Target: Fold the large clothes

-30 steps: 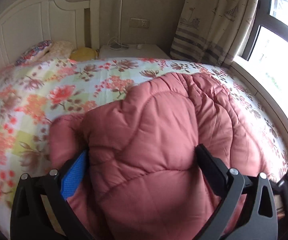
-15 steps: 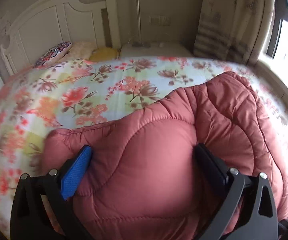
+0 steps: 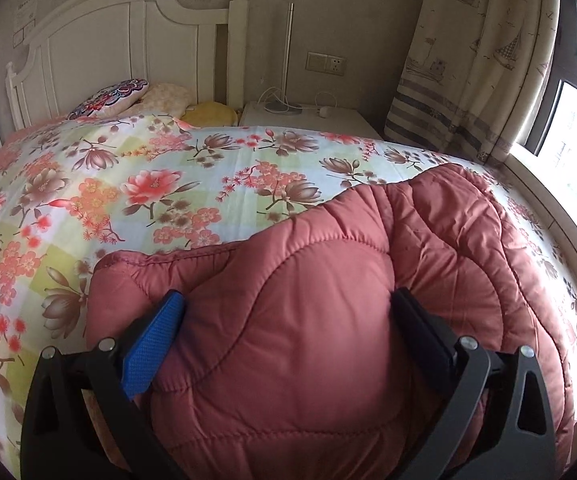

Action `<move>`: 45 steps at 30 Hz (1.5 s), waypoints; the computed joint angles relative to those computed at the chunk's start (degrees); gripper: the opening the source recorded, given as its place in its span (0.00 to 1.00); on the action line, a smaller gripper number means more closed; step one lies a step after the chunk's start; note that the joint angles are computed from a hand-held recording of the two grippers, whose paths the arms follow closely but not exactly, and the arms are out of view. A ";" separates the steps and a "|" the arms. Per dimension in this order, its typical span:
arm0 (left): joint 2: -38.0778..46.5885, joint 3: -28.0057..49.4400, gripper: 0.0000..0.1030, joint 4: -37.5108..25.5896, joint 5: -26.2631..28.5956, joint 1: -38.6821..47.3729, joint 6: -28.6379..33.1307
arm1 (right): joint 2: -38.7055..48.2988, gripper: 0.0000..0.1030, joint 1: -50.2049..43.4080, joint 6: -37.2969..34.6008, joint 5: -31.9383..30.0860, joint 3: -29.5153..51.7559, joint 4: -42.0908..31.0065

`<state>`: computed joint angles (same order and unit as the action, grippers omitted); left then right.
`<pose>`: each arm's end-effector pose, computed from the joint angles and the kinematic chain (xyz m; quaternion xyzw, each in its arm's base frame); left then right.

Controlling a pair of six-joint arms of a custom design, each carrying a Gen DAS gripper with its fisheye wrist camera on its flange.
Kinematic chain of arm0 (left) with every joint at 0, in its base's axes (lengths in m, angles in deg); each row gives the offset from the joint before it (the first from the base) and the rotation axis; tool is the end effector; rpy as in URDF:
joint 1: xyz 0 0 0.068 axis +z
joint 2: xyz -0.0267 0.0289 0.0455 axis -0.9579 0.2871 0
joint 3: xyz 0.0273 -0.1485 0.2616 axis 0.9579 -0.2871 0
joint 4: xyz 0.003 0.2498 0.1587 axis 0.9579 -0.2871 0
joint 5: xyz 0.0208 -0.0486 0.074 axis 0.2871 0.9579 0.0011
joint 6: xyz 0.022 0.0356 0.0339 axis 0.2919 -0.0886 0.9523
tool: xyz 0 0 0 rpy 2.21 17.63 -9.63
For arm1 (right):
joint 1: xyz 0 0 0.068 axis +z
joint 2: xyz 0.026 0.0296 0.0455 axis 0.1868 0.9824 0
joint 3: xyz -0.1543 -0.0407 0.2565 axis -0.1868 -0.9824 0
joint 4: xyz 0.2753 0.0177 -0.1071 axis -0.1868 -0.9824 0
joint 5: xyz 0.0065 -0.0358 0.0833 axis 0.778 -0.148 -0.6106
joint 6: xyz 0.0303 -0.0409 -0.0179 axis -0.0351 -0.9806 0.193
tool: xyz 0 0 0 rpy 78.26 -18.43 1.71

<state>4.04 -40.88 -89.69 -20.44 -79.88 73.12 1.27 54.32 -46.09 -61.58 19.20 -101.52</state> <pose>0.2631 -0.0286 0.2499 -0.0381 0.9214 -0.0349 0.3852 0.1957 0.1739 0.2972 -0.1822 0.8473 0.1274 0.4823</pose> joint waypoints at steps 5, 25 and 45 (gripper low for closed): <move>-0.82 -0.51 0.98 0.45 0.75 1.06 -0.03 | 18.72 0.45 -7.99 5.86 -7.63 13.66 -2.19; -2.26 -1.37 0.98 0.42 -4.15 -0.13 -0.77 | 23.97 0.48 -6.15 3.93 -2.29 13.54 -9.12; -2.36 -1.29 0.98 0.20 -6.24 -1.18 -0.94 | 0.90 0.78 12.13 4.21 7.91 -2.04 -10.36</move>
<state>1.69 -42.18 -89.48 -26.68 -81.06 72.18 2.17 66.45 -41.88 -53.66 17.16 -111.88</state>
